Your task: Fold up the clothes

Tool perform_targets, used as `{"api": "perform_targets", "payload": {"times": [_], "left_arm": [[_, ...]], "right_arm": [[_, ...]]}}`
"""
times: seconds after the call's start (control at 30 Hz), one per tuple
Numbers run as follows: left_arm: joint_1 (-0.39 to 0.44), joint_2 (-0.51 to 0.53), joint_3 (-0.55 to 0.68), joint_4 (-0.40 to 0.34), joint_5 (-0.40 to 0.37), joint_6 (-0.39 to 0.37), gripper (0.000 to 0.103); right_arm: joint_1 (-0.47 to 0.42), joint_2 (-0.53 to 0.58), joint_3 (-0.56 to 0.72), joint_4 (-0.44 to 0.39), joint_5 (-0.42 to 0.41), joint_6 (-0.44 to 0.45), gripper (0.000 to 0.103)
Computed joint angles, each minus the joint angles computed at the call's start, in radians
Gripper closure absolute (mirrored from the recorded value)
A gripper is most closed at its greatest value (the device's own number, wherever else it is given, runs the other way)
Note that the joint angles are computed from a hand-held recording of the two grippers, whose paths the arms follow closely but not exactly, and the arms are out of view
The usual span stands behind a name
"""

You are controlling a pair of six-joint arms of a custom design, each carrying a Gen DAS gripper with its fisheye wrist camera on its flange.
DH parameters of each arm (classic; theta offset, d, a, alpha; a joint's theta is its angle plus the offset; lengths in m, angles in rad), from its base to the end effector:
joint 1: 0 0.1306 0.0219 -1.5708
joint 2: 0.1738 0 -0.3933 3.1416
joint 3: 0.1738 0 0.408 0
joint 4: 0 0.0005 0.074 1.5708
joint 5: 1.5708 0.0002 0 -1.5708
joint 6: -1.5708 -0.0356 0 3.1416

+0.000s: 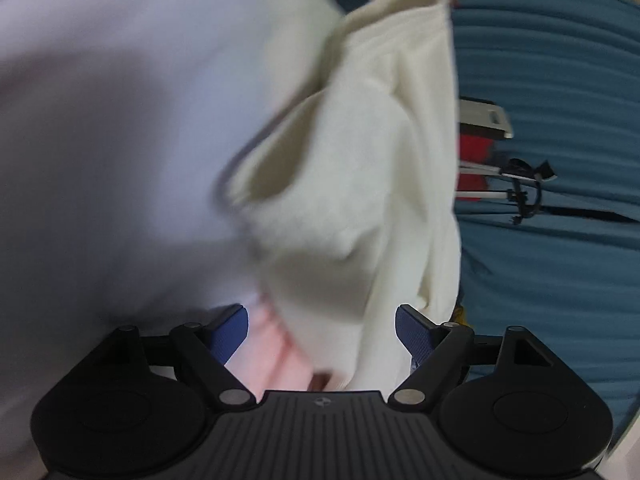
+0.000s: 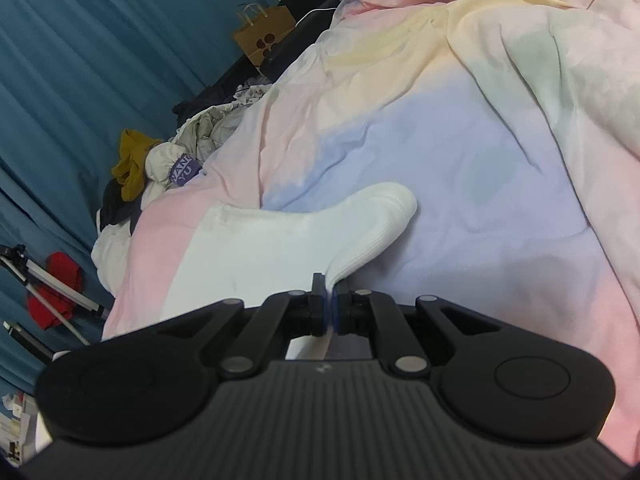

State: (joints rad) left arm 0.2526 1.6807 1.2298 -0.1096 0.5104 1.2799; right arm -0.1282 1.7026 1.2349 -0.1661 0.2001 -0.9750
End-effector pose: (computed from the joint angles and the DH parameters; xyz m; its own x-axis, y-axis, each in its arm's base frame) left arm 0.5739 0.1297 0.2744 -0.3226 -0.9465 0.0059 -0.4407 0.1447 -0.8859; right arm 0.5862 -0.0832 0.2571 -0.0944 0.8301 -0.5496 0.6456 0.4713 0.6009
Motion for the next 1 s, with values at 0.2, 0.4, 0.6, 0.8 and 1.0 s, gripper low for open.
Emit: {"api": "perform_targets", "payload": {"times": [0.2, 0.4, 0.6, 0.8, 1.0], "left_arm": [[0.003, 0.037, 0.121, -0.205, -0.042, -0.122, 0.092], [0.044, -0.067, 0.144, -0.276, -0.105, -0.263, 0.098], [0.157, -0.107, 0.298, -0.487, -0.067, -0.478, 0.099], [0.232, -0.139, 0.312, -0.583, 0.056, -0.616, 0.098], [0.276, -0.147, 0.222, -0.644, 0.051, -0.773, 0.098]], "right_arm": [[-0.006, 0.008, -0.007, 0.017, -0.017, 0.023, 0.097], [-0.030, -0.001, -0.037, 0.028, -0.092, -0.056, 0.098], [-0.028, -0.030, -0.067, 0.057, -0.084, -0.102, 0.098], [-0.001, -0.089, -0.101, 0.067, 0.071, -0.120, 0.098], [0.009, -0.080, -0.043, -0.214, 0.125, -0.159, 0.098]]}}
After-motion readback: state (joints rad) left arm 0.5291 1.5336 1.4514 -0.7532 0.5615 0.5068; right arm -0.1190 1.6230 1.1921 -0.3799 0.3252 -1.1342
